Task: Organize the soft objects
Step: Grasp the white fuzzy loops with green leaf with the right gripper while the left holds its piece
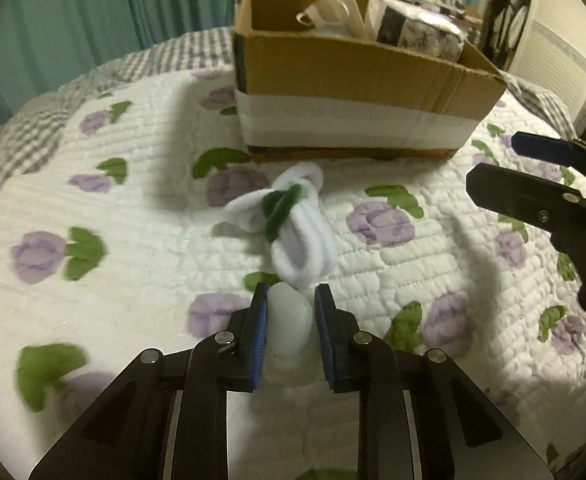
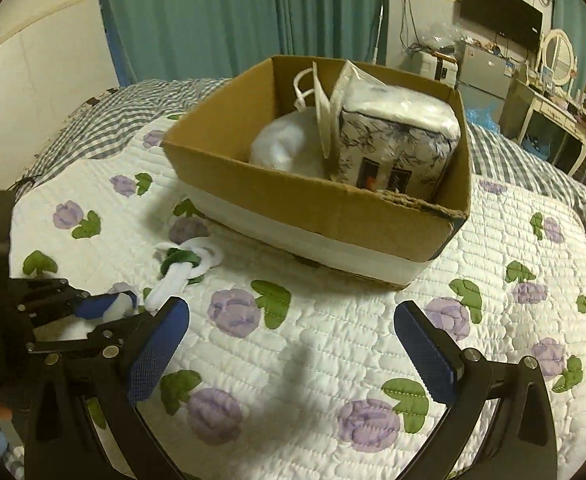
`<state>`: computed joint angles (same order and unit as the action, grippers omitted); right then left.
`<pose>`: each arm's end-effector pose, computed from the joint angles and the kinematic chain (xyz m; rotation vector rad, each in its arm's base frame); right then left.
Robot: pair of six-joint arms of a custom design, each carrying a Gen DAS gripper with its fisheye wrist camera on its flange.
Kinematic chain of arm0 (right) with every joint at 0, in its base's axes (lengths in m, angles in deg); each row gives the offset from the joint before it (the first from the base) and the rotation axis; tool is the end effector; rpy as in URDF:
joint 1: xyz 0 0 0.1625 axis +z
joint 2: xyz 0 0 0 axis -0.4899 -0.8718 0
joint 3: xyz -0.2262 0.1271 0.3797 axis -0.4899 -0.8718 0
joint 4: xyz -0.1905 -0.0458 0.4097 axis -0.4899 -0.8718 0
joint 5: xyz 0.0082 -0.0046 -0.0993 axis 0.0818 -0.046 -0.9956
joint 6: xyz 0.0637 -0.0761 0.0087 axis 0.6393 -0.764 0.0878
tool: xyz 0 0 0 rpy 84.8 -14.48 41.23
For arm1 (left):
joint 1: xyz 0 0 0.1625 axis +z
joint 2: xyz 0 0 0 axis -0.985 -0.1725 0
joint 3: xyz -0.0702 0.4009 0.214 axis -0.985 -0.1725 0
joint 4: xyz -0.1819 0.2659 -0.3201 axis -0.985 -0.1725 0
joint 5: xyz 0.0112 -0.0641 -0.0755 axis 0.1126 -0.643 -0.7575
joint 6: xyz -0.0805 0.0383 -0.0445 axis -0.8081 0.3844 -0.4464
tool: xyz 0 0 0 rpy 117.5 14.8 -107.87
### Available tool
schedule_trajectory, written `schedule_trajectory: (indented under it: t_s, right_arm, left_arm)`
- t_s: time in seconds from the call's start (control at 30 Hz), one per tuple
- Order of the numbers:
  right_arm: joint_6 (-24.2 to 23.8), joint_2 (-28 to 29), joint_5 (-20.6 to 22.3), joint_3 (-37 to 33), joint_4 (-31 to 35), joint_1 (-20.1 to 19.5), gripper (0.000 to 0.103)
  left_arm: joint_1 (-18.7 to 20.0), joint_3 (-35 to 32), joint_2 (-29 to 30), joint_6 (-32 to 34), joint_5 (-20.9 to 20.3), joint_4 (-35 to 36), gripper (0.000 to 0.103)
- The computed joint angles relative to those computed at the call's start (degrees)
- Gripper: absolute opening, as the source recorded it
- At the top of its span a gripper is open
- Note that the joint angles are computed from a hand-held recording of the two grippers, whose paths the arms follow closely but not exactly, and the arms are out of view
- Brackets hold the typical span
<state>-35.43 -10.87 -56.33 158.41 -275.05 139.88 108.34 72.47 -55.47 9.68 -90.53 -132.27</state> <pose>0.2141 -0.3570 0.1460 0.6879 -2.3403 0.6840 -0.1848 -0.3274 0.1300 0.6010 2.3466 -0.5173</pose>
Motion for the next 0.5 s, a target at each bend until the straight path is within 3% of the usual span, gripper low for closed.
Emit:
schedule_trajectory:
  t_s: [0.03,0.23,0.5]
  right_arm:
    - [0.01,0.08,-0.20,-0.10,0.17,0.41,0.103]
    - [-0.07,2.30,-1.82,-1.87,1.64,3.70,0.103]
    - [0.76,8.76,0.04,-5.49,2.38,4.60,0.100]
  left_arm:
    - [-1.56,0.22,-1.54,-1.85,0.81,3.04,0.020]
    - [-2.48,0.19,-8.17,-3.57,1.97,8.69,0.015]
    - [0.94,-1.53,-10.75,-2.62,6.57,10.32,0.014]
